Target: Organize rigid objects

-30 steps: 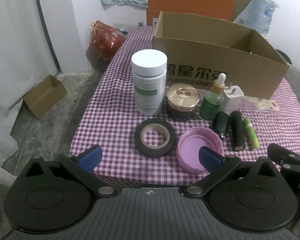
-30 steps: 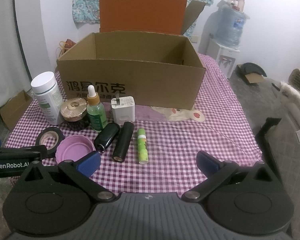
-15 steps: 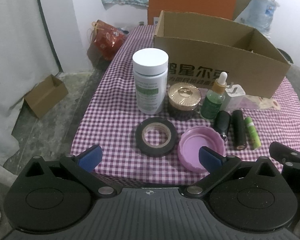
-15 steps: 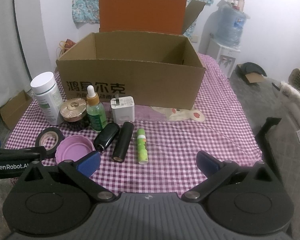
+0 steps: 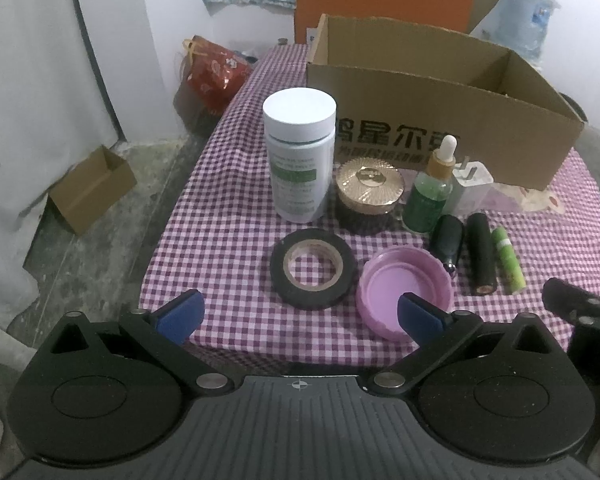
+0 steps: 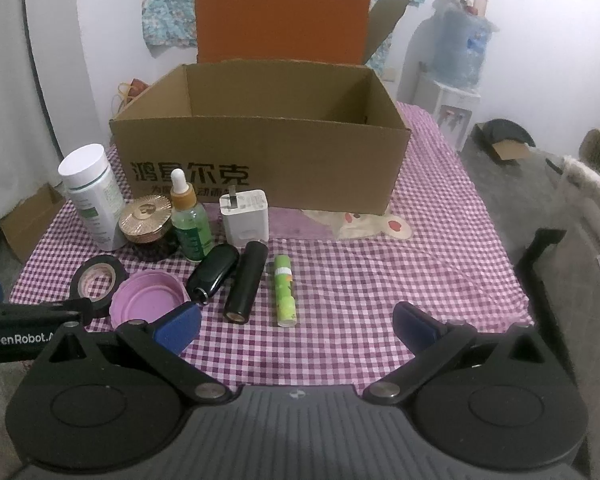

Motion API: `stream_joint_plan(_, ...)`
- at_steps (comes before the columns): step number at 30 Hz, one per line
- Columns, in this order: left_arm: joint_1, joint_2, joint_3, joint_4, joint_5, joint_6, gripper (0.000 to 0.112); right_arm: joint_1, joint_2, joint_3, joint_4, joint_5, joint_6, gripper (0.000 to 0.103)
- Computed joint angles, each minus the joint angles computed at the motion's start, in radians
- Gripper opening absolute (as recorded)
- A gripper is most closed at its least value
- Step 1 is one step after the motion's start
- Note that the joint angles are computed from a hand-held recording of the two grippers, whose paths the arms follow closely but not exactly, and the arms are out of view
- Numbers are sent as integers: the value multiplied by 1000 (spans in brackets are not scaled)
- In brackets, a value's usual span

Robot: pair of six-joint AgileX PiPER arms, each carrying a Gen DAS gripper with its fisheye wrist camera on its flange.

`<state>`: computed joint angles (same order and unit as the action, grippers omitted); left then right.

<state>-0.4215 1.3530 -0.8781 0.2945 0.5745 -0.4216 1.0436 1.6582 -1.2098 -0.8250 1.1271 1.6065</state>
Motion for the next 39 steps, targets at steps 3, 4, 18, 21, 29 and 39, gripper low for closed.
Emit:
stream_joint_plan(3, 0, -1, 11, -10, -25, 22, 103, -1, -38, 50, -19, -24, 30, 103)
stream_joint_plan(4, 4, -6, 19, -29, -42, 48, 103, 0, -60, 75, -30, -38, 39, 103)
stream_joint_plan(18, 51, -42, 109, -502, -239, 643, 103, -127, -354, 382, -177, -366, 81, 100)
stream_joint_plan(21, 58, -25, 108, -464, -254, 612, 100, -217, -311, 382, -116, -557, 34, 87)
stream_joint_plan(29, 103, 31, 56, -655, -184, 832, 93, -338, -164, 293, 138, -766, -259, 72)
stream_joint_plan(39, 67, 111, -31, -677, -182, 892, 78, -420, -151, 252, 210, -812, -408, 66)
